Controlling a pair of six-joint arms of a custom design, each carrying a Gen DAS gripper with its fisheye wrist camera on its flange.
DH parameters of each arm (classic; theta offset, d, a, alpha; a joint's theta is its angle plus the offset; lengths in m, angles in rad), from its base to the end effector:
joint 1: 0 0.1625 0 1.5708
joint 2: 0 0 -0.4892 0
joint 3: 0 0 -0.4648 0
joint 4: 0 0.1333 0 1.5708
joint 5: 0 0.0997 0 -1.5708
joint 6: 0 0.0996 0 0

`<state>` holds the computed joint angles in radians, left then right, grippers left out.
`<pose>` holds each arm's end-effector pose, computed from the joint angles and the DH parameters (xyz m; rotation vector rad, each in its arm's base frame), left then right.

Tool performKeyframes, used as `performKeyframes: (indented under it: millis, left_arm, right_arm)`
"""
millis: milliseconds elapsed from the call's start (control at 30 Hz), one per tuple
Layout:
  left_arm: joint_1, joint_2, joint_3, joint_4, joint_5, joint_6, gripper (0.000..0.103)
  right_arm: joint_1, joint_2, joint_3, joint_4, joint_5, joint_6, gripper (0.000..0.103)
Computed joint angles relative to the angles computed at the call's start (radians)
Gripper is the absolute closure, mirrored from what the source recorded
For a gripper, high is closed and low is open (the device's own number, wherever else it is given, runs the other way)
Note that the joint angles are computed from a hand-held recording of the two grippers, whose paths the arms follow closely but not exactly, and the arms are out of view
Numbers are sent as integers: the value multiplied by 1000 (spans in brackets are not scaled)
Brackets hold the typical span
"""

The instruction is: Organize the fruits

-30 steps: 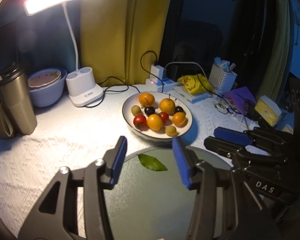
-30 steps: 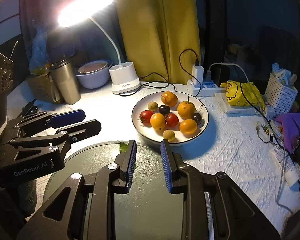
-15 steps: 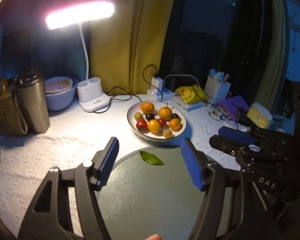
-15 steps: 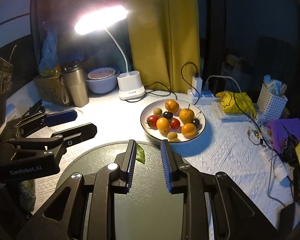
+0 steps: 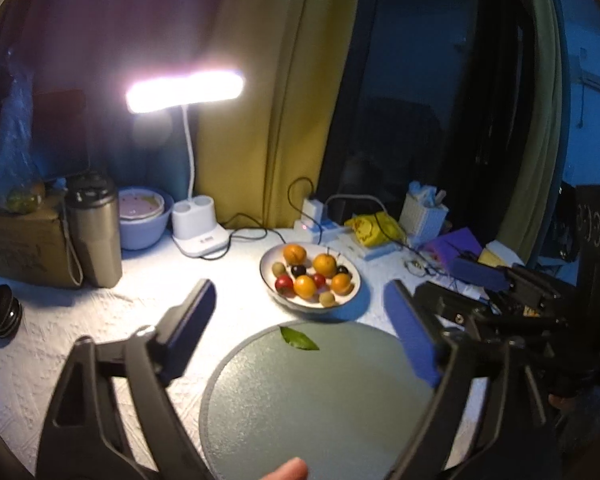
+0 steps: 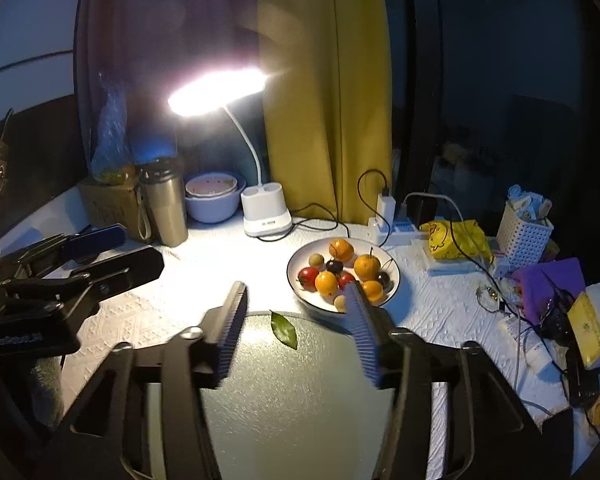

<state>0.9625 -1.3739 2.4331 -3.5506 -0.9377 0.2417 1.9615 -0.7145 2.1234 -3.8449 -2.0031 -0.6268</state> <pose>-0.0980 -0.4771 0.2677 0.6301 2.3311 -1.3043 0.3048 -0.4995 0.0416 0.9664 -2.2376 1.0492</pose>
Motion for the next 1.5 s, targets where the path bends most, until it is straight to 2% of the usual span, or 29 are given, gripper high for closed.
performKeyframes:
  millis: [67,267,400,533,767,1500]
  left_arm:
    - [-9,-6,5,-24,17,6,8]
    - [-34,-20,18,-90,35,39,7]
    - [-58,-16,25,-131,67,81,7]
    - [-78,-4,18,-152,130,104,7]
    - [-68,-11,11,-126,100,83,7]
    - [-59,30,-10,-126,99,102,7]
  right_arm:
    - [8,-5,5,-20,5,-1,33]
    - [26,-24,24,-88,39,-10,22]
    - [35,-39,32,-115,54,-12,21]
    - [46,-36,25,-146,35,-29,21]
    - [37,-43,29,-151,25,-15,21]
    - [10,-45,25,-128,27,-15,21]
